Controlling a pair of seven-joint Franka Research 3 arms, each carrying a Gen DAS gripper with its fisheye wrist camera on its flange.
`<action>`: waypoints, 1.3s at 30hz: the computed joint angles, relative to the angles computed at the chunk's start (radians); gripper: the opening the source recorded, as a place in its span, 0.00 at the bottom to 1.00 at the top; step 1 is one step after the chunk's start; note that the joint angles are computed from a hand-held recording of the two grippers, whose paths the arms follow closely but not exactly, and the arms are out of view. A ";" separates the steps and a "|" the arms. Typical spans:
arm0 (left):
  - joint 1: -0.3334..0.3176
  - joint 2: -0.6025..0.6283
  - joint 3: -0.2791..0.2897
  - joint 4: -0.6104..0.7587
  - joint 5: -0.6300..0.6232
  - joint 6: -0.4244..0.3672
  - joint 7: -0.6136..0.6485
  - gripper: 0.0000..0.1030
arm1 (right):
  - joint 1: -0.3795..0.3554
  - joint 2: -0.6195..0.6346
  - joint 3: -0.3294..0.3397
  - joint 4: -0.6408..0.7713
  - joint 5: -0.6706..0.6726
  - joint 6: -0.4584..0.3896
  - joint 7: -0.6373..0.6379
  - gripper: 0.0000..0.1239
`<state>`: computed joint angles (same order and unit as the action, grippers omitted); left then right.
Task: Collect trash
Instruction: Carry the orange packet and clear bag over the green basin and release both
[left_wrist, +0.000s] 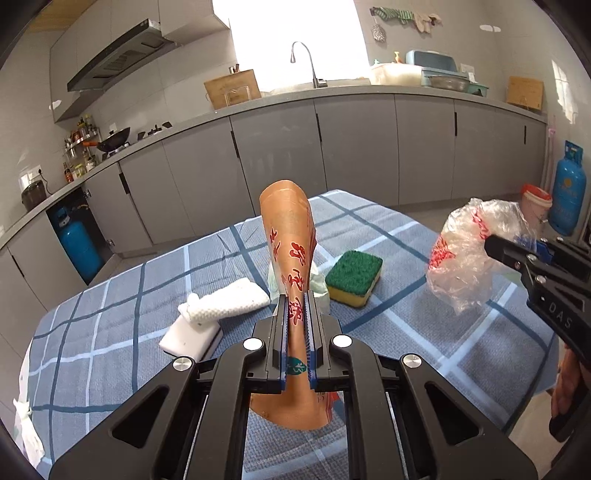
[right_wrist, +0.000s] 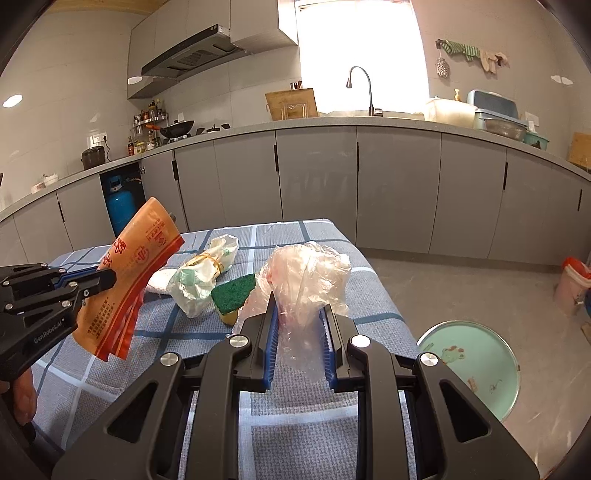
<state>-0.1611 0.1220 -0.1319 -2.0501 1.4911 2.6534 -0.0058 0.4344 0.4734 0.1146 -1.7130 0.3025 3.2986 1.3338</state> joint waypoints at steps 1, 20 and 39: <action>-0.001 0.005 -0.001 0.009 -0.009 -0.005 0.004 0.09 | -0.004 -0.003 0.004 -0.003 0.000 0.001 0.000 0.17; -0.073 0.155 0.035 0.210 -0.165 0.017 0.199 0.09 | 0.001 -0.044 -0.050 -0.061 0.034 0.030 0.038 0.18; -0.170 0.289 0.076 0.383 -0.260 0.037 0.354 0.09 | -0.022 -0.050 -0.098 -0.095 0.074 0.053 0.069 0.18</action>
